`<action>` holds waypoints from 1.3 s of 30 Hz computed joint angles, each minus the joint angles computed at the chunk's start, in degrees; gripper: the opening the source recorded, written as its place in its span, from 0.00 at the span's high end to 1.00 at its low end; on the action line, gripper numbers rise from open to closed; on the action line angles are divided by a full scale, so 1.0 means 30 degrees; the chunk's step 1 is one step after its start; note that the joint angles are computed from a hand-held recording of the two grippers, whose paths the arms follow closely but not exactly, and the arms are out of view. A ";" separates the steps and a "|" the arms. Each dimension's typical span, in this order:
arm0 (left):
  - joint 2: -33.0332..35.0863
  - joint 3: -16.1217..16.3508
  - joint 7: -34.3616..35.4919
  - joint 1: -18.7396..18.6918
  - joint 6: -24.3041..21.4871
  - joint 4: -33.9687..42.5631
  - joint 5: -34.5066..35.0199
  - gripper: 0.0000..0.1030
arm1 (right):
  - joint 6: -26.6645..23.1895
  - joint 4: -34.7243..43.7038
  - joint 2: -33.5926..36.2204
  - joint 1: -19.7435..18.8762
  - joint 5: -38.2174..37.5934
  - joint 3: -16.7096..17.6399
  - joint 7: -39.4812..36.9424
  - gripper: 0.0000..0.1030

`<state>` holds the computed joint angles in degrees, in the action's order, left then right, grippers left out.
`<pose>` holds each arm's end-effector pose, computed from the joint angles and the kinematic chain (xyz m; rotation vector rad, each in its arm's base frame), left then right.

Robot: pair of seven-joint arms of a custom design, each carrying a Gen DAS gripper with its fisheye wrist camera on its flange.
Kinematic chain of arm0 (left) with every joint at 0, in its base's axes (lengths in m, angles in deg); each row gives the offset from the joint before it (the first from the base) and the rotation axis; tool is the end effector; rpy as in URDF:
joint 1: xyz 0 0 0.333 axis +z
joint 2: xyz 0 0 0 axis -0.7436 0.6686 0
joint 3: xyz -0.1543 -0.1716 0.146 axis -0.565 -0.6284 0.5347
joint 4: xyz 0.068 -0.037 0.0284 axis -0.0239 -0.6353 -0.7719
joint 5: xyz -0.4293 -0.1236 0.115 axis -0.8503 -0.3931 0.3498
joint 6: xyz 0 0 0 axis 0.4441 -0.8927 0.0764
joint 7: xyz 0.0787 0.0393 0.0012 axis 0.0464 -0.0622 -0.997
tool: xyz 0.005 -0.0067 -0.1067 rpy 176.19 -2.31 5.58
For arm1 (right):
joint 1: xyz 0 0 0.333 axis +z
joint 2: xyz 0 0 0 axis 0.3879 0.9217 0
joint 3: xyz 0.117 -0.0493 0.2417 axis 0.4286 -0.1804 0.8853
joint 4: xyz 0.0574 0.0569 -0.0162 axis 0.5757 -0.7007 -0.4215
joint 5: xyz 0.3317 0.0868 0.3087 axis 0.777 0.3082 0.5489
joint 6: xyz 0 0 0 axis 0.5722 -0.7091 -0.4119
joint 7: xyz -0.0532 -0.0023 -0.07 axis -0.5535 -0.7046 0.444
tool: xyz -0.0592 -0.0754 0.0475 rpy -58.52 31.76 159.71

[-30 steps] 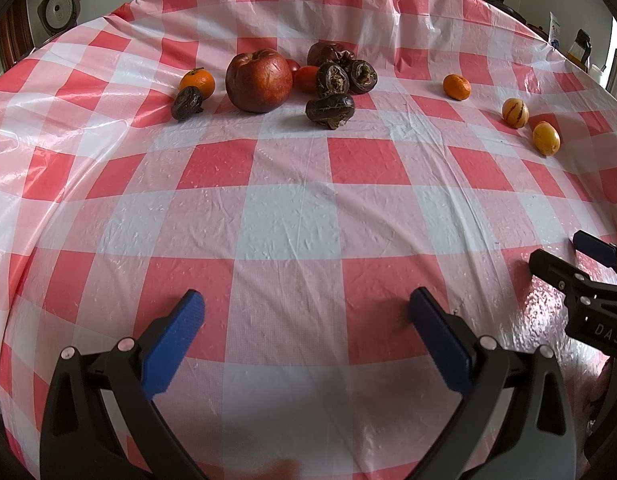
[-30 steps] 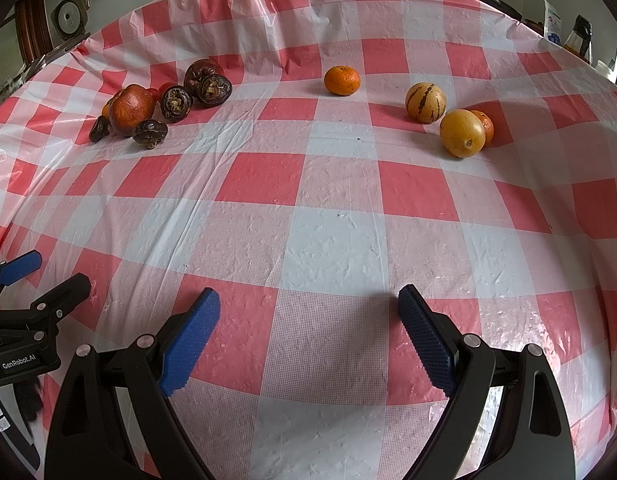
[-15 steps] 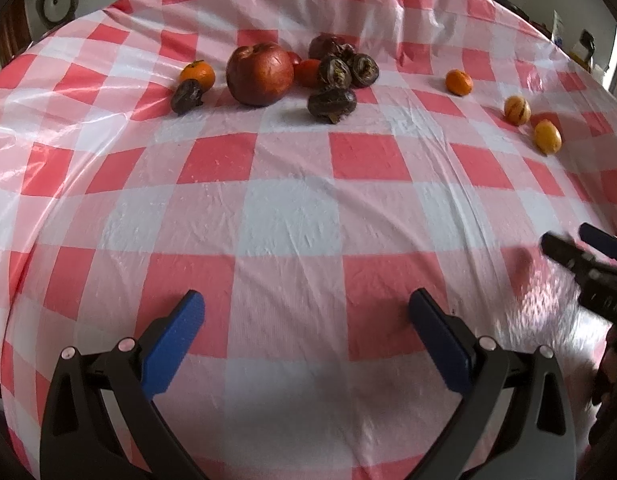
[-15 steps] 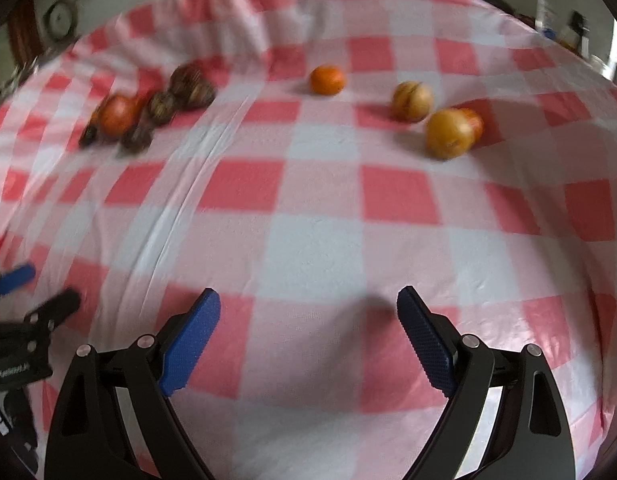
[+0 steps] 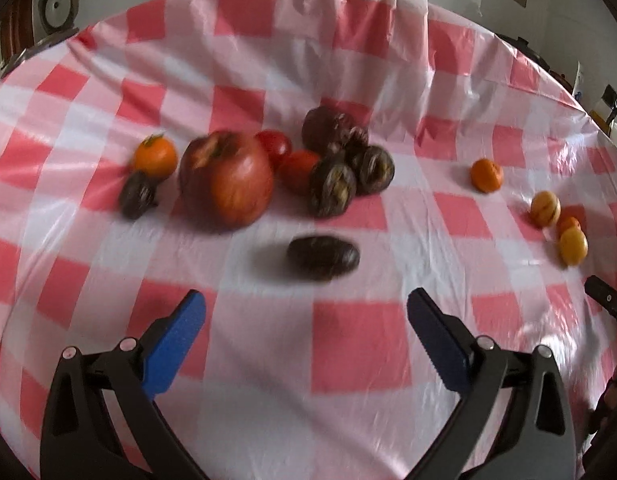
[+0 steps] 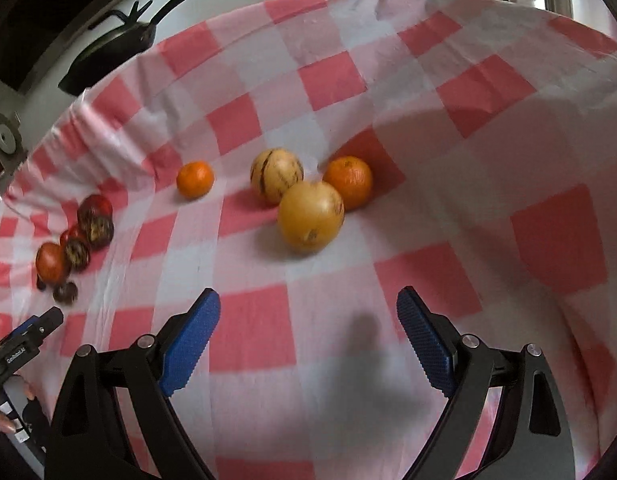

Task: Organize fruits
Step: 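Grasp the dark brown fruit with the left tool while the right tool grasps the yellow pomelo, then carry the brown fruit and yellow pomelo in both tools toward the white box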

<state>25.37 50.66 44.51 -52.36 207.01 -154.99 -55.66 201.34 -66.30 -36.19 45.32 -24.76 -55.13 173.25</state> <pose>0.4906 -0.1901 0.5822 -1.8624 1.7992 -0.7122 0.5387 0.3413 0.6009 -1.5530 1.9038 -0.5615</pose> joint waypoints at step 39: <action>0.0338 0.0103 -0.0407 0.0177 0.0993 -0.0075 0.0085 0.60 | 0.0666 0.2389 0.2638 0.0214 -0.1231 -0.0862 0.1302 0.58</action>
